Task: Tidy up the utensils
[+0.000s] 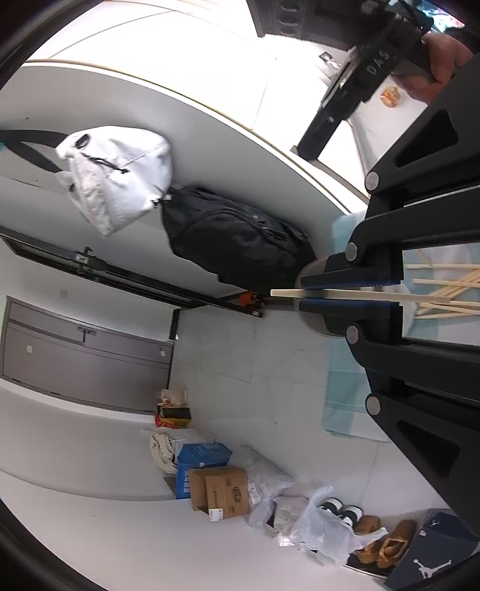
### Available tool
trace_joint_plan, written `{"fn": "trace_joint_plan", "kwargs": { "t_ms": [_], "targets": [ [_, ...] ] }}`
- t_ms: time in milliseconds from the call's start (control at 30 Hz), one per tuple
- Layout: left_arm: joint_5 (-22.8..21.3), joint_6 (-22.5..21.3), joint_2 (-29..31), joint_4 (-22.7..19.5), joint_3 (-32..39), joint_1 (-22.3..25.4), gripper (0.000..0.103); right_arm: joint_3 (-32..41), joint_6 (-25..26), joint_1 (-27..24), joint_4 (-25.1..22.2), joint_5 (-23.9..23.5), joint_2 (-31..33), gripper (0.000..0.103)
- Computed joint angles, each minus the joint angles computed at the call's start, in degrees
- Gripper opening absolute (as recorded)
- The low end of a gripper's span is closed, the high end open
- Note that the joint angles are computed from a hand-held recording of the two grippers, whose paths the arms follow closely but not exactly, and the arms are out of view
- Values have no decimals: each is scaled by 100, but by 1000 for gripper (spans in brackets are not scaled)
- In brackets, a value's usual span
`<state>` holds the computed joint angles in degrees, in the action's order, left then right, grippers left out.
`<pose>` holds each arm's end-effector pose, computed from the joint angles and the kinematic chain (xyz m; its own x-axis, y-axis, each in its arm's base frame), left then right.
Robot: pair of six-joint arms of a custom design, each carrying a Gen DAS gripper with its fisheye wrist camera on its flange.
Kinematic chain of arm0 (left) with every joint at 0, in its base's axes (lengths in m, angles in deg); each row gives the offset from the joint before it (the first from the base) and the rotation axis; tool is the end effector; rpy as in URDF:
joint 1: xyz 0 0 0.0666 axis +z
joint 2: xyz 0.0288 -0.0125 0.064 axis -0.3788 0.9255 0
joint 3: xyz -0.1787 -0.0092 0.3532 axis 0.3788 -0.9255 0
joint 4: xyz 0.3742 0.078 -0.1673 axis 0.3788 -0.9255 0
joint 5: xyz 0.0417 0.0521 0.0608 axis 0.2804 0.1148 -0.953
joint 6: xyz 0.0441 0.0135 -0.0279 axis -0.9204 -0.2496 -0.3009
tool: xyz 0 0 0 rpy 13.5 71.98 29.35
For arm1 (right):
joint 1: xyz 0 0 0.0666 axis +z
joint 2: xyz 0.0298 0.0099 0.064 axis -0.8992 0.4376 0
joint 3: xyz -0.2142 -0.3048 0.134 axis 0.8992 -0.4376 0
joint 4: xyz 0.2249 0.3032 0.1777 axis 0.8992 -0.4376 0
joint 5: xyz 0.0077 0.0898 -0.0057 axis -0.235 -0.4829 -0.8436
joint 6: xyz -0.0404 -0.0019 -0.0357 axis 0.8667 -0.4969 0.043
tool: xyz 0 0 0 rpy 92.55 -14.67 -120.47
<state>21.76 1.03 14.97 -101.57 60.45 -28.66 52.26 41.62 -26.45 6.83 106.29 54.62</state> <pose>0.4106 -0.0636 0.6005 -0.6083 0.0864 -0.7890 0.4820 0.8300 -0.2807 0.3177 0.2282 0.6198 -0.4837 0.2290 -0.8448 -0.0861 0.9480 0.3063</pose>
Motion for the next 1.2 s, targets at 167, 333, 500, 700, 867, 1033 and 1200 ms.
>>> {"fn": "trace_joint_plan", "kwargs": {
  "t_ms": [167, 333, 500, 700, 867, 1033, 1200],
  "targets": [
    [-30, 377, 228, 528, 216, -57, 1, 346, 83, -399, 130, -225, 264, 4],
    [-103, 664, 423, 924, 318, -106, 1, 589, 338, -613, 378, -178, 481, 4],
    [-418, 831, 575, 1437, 302, -209, 1, 848, 681, -724, 549, -52, 750, 4],
    [-522, 1108, 816, 1732, 246, -262, 1, 939, 814, -877, 687, -138, 1034, 4],
    [-350, 925, 897, 1953, 95, -317, 1, 862, 947, -916, 673, -180, 1158, 4],
    [-64, 674, 1065, 1635, 211, -283, 1, 693, 859, -992, 635, -399, 1196, 4],
    [484, 566, 1301, 983, 523, -79, 2, 576, 415, -1127, 508, -1019, 1211, 15]
  ]
}}
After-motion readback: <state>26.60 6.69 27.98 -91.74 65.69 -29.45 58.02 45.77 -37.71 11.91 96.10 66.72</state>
